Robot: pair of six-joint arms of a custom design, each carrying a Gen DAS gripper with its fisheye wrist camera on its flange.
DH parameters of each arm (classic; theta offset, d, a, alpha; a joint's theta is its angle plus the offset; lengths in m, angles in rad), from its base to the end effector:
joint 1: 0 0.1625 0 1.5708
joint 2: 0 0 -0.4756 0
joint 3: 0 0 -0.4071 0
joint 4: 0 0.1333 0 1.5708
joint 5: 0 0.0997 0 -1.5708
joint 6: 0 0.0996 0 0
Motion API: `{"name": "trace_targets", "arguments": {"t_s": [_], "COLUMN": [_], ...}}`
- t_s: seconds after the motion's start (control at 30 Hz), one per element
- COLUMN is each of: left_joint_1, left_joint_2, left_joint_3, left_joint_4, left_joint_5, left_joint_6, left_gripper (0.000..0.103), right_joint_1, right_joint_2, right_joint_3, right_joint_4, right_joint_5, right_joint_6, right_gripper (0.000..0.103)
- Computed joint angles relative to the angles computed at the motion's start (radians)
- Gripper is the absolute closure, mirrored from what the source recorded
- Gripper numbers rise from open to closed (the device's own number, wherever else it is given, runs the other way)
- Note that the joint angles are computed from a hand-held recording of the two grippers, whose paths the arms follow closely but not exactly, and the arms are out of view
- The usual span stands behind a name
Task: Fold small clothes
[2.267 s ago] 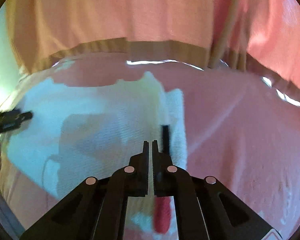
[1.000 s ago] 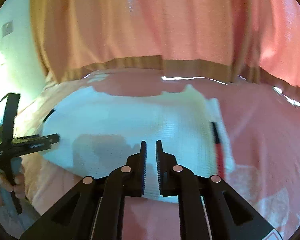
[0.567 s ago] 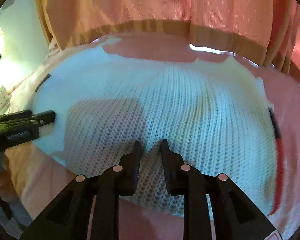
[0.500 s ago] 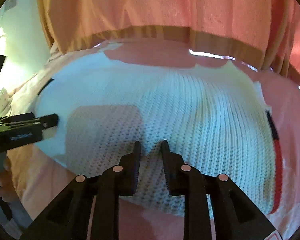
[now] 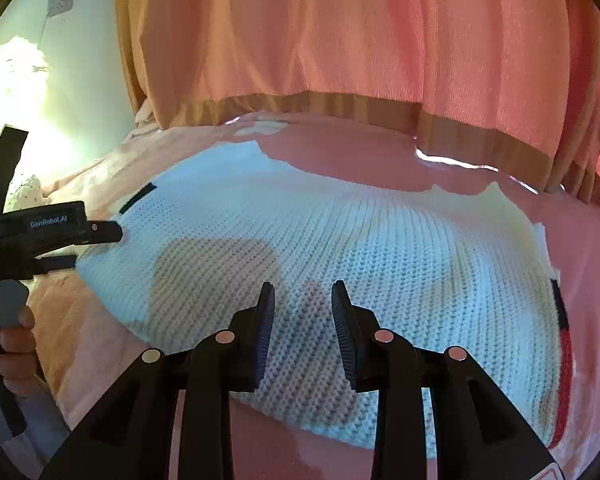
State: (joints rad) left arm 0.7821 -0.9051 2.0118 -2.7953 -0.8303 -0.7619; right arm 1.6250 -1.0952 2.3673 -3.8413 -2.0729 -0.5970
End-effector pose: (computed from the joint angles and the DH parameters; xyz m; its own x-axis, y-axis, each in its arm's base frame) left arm -0.2727 -0.5535 0.1112 -0.9034 -0.1447 -0.4036 0.1118 0.8293 -0.5475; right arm 0.1104 -0.4596 0.2328 -0.7255 -0.0092 0.6881 -0.5286 0.6477 -0.5487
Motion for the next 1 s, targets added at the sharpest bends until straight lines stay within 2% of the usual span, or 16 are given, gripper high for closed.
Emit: {"name": "trace_targets", "arguments": {"t_s": [0.07,0.13,0.2,0.3,0.33,0.37,0.43,0.53,0.8,1.0], "left_joint_1": [0.045,0.04,0.046,0.053,0.05,0.051,0.057,0.035,-0.066,-0.095], "left_joint_2": [-0.002,0.007,0.016,0.022,0.023,0.022,0.021,0.014,0.061,0.114], "left_joint_3": [-0.006,0.009,-0.005,-0.011,-0.015,-0.019,-0.027,-0.027,-0.072,-0.121], "left_joint_4": [0.0,-0.079,-0.093,-0.098,-0.089,-0.088,-0.113,-0.149,-0.279,-0.276], "left_joint_5": [-0.095,-0.08,-0.115,-0.159,-0.155,-0.163,-0.216,-0.24,-0.21,-0.227], "left_joint_6": [-0.058,-0.045,-0.003,-0.002,0.001,0.01,0.027,0.059,0.24,0.274], "left_gripper": [0.013,0.012,0.013,0.031,0.043,0.05,0.069,0.08,0.084,0.085], "right_joint_1": [-0.009,-0.013,-0.014,-0.01,-0.01,-0.01,-0.007,-0.003,-0.001,-0.007], "right_joint_2": [0.006,0.022,0.044,0.067,0.071,0.073,0.077,0.08,0.069,0.042], "right_joint_3": [-0.014,-0.03,-0.046,-0.056,-0.059,-0.061,-0.064,-0.07,-0.067,-0.049], "right_joint_4": [0.037,0.049,0.039,0.014,0.011,0.011,0.009,0.012,0.029,0.041], "right_joint_5": [-0.001,-0.012,-0.027,-0.04,-0.043,-0.044,-0.052,-0.062,-0.059,-0.043], "right_joint_6": [0.027,0.033,0.012,-0.011,-0.012,-0.012,-0.015,-0.016,-0.006,0.0], "right_gripper": [0.073,0.073,0.073,0.072,0.072,0.072,0.072,0.072,0.072,0.071]}}
